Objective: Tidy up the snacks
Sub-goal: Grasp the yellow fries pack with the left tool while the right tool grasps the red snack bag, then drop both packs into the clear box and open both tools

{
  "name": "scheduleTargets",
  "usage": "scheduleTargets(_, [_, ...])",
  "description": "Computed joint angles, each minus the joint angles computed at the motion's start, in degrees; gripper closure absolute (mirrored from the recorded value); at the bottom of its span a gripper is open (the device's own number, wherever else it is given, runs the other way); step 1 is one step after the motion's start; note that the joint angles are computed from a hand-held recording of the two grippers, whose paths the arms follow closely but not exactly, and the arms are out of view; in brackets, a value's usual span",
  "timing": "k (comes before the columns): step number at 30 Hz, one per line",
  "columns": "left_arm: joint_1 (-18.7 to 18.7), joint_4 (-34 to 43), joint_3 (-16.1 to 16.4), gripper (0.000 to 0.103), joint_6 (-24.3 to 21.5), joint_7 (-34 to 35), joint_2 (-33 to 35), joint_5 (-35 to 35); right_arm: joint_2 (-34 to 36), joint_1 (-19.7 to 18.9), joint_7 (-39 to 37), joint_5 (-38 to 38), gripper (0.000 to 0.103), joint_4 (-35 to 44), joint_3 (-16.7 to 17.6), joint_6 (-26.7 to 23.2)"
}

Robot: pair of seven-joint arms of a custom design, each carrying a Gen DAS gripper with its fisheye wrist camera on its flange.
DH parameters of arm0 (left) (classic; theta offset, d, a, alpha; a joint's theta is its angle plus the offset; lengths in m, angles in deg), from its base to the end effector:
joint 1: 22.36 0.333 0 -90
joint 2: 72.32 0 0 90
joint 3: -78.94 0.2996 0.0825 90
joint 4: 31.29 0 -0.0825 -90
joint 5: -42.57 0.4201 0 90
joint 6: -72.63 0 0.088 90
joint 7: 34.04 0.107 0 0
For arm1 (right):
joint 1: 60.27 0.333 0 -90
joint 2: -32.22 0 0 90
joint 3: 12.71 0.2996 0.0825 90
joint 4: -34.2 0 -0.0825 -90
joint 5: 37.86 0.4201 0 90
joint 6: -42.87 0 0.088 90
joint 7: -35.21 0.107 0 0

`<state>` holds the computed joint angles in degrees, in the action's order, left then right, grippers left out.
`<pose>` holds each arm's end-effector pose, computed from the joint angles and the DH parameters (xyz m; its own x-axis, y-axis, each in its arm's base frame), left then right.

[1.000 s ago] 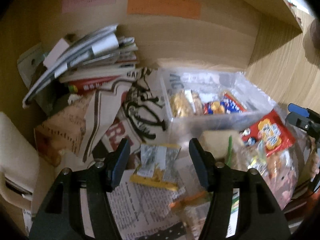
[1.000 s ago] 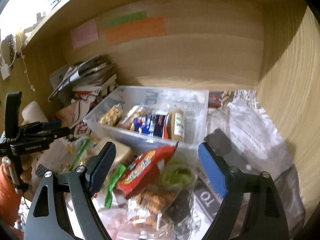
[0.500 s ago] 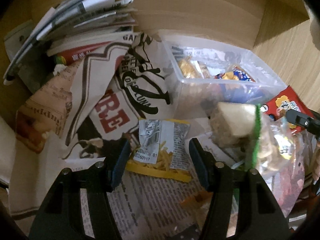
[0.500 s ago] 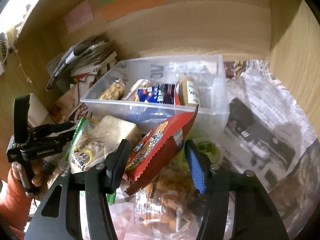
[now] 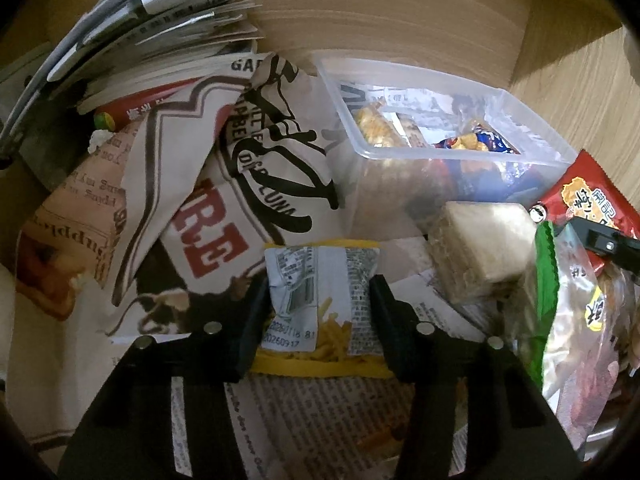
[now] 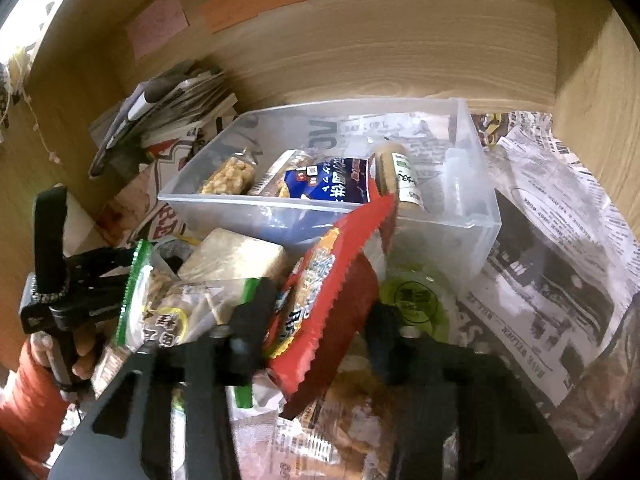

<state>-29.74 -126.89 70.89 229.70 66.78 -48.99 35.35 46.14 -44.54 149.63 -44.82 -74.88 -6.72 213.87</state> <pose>0.7149 -0.1787 0.4166 -0.3382 -0.9398 0.0482 -0.7428 0.2351 -0.6268 0.6372 0.2579 0.4388 0.1484 -0.9603 -0.2363 -0.7051 0.0648 -0.7061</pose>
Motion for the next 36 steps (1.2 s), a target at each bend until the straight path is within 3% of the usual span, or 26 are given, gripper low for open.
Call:
scheduleTargets(4, [-1.3, -2.6, 1.2, 0.054, 3.4, -1.4, -1.4, 2.2, -0.8, 0.1, 0.6, -0.5, 0.077, -1.4, -0.4, 1.8])
scheduleTargets(7, [-0.8, -5.5, 0.8, 0.055, 5.6, -1.0, -3.5, 1.9, -1.7, 1.7, 3.4, -3.9, 0.078, -2.1, -2.5, 2.9])
scheduleTargets(16, [0.1, -9.0, 0.2, 0.058, 8.4, -1.1, -7.4, -0.2, -4.8, 2.9, 10.5, -11.6, 0.083, -4.6, -5.1, 6.6])
scheduleTargets(24, [1.3, -12.0, -1.7, 0.058, 12.0, 2.2, -11.7, -4.4, -7.2, 6.4, 25.8, -28.7, 0.083, -5.3, -11.0, 9.1])
scheduleTargets(27, [0.8, -10.8, -1.7, 0.058, 12.3, 2.6, -11.6, -4.5, -7.5, 5.2, 28.5, -31.7, 0.083, -4.8, -10.5, 10.4])
scheduleTargets(29, [0.4, -9.8, -1.6, 0.058, 12.8, 2.8, -11.3, -4.3, -7.5, 6.7, 34.5, -38.2, 0.083, -3.6, -12.8, 10.6])
scheduleTargets(32, [0.3, -8.3, -2.1, 0.058, 12.9, 3.5, -10.8, -5.1, -7.1, 6.2, 39.0, -43.1, 0.083, -1.9, -13.2, 11.1])
scheduleTargets(36, [-0.4, -5.9, -2.3, 0.058, 12.8, 3.8, -9.5, -5.1, -6.3, 5.1, 41.6, -46.2, 0.083, 0.1, -13.0, 11.2])
